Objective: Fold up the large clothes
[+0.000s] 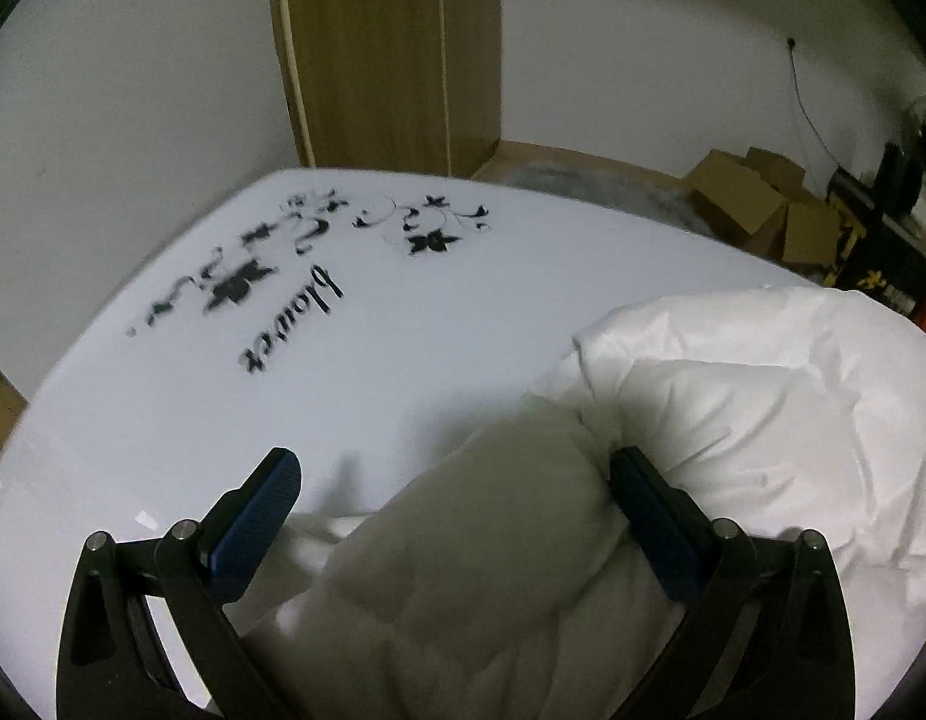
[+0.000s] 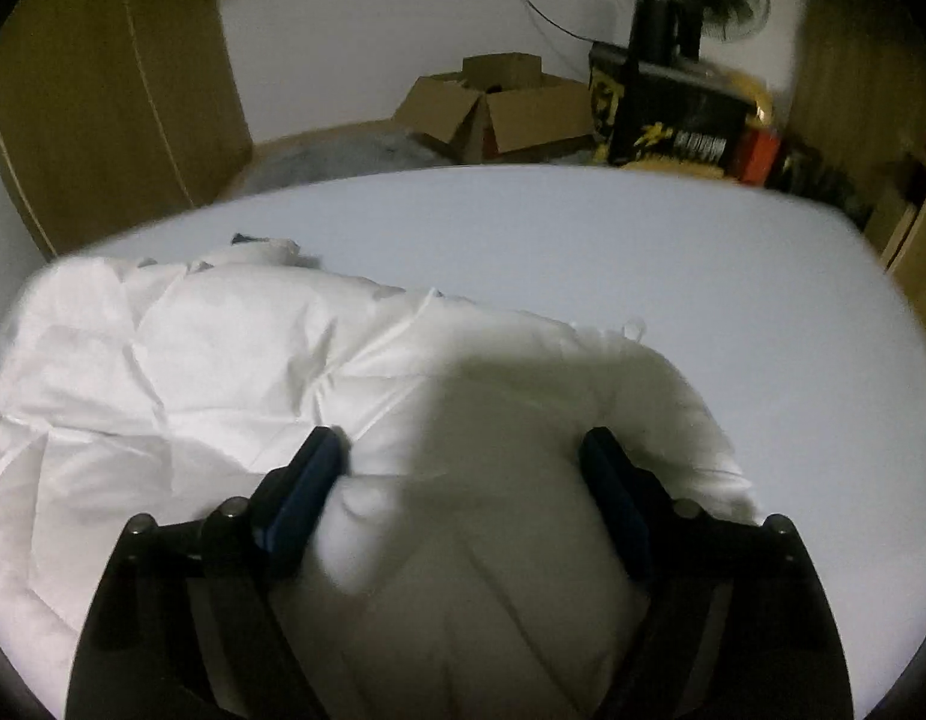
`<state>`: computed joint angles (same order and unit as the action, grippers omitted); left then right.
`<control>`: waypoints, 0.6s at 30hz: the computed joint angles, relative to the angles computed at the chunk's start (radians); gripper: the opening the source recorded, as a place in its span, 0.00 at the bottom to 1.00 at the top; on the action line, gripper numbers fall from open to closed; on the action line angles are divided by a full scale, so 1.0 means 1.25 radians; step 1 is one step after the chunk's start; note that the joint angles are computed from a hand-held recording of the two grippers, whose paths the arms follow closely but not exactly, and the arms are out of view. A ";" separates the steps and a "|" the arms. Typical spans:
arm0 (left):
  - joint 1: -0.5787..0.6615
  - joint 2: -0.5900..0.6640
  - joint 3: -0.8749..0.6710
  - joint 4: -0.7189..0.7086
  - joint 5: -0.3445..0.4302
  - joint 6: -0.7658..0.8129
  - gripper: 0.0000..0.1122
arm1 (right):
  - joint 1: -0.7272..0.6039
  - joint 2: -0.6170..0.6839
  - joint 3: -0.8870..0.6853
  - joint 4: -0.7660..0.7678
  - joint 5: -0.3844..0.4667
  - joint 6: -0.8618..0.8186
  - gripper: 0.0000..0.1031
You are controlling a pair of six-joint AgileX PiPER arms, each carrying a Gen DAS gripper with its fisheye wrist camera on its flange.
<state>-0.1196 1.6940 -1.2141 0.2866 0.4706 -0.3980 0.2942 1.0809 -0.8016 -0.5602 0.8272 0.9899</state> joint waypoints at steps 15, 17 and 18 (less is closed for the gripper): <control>-0.010 -0.007 -0.040 -0.061 0.074 0.020 0.91 | 0.034 0.105 -0.080 0.009 0.099 0.025 0.89; -0.053 -0.088 0.011 -0.066 0.036 -0.011 0.91 | 0.134 0.067 -0.104 -0.027 0.132 0.115 0.89; -0.094 -0.112 0.017 -0.021 0.045 -0.049 0.92 | 0.200 0.064 -0.116 -0.068 0.135 0.158 0.89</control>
